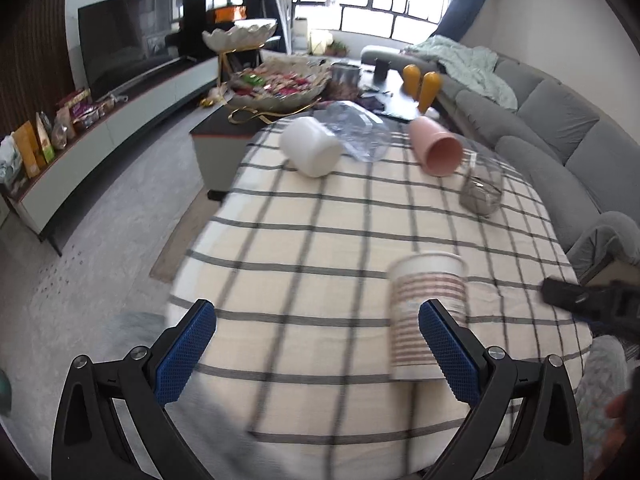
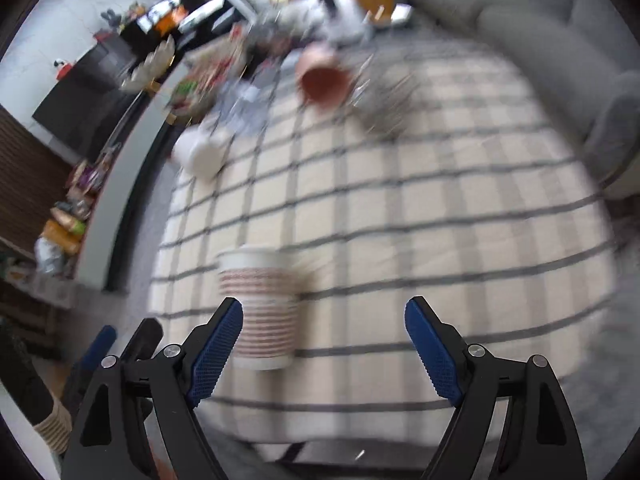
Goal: Flip cup upside down
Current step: 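Carry the upright paper cup in the right gripper toward the left gripper, then close the left gripper on the paper cup while the right gripper releases it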
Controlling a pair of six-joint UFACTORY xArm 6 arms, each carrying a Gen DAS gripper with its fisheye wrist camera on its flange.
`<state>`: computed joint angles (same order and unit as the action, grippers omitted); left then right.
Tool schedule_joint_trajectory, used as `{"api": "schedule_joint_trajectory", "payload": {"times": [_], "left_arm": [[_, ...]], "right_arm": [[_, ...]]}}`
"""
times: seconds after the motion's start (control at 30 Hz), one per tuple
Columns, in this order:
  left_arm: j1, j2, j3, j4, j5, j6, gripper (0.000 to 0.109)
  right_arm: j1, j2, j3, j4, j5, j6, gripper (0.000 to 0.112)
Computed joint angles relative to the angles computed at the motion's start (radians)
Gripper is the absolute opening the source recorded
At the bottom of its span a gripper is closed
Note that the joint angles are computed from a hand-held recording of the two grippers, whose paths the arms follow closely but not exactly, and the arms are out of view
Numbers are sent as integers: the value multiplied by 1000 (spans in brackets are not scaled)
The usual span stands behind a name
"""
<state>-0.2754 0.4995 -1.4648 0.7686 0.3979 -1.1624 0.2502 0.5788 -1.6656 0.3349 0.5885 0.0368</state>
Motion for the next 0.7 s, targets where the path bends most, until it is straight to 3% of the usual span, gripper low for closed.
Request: {"api": "schedule_joint_trajectory", "payload": {"times": [0.1,0.2,0.3,0.6,0.7], "left_arm": [[-39,56,-63,108,4,-81,103],[-66,109,-130,280,10,-202,103],[-84,162,-189,338,29,-242,103],[-108,285,-305,266,34,-149,102],[-115,316,-335,198,48,-89,97]], "right_arm": [[-34,-112,182,-194,-174,118,85],[-65,-168,276,-295,-252,205,86],[-91,-194,320,-291,-270,222,86],[-113,-203,372,-173,-318,149,86],[-109,-196,367,-139,-313,124,86]]}}
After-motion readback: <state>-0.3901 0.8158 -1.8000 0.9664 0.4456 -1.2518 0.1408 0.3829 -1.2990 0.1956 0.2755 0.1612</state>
